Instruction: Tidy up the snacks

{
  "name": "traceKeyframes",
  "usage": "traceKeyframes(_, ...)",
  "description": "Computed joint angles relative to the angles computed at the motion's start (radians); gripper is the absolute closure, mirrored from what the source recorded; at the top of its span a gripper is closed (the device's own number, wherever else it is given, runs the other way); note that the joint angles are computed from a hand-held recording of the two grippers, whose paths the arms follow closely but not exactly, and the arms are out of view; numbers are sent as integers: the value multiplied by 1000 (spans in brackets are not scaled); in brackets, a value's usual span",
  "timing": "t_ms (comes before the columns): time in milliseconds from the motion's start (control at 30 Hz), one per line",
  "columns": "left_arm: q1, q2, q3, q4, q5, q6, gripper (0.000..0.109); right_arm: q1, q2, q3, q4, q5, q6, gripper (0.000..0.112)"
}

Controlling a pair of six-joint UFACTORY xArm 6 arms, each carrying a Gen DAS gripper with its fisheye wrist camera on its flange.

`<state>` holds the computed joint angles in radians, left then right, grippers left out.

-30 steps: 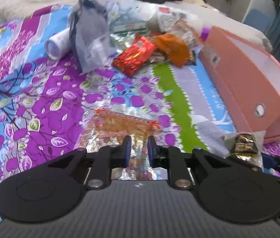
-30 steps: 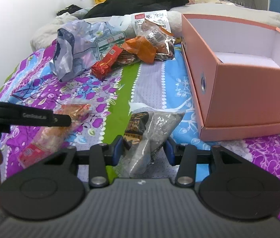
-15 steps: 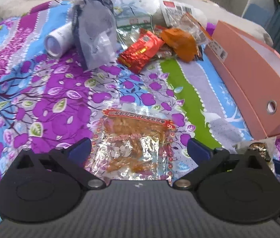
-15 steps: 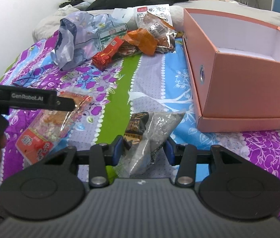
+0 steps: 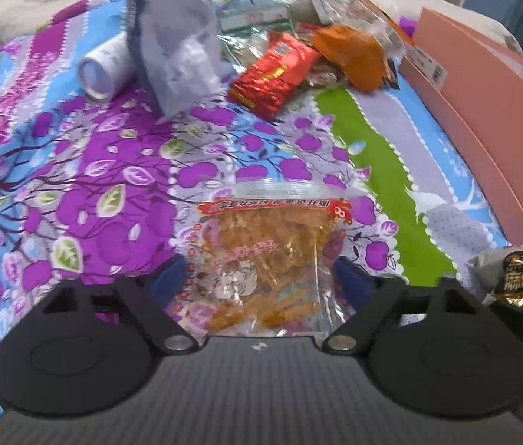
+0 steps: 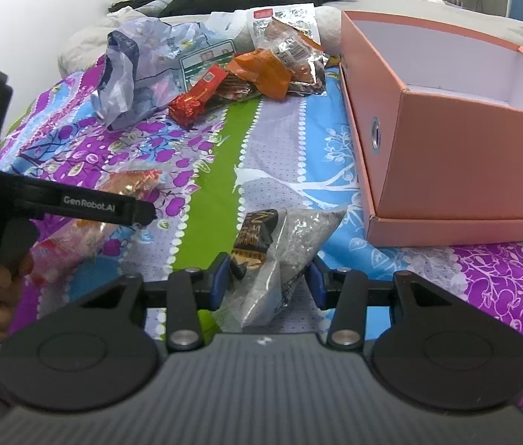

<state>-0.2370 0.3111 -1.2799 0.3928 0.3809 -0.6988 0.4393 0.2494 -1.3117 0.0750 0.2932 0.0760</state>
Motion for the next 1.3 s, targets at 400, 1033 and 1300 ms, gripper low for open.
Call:
traceKeyframes(400,-7,-80,40,-22,-4,-60,61,2,21,-55,34,-4,-31,66)
traceKeyframes(1033,-47,-126,-90,-145,-36,2,64,-44,45,-241,118,31,-119,66)
traceKeyframes(1300,-90,-33,-291,-127,-2,1,71,-88,69,-346,100,48,-137,65)
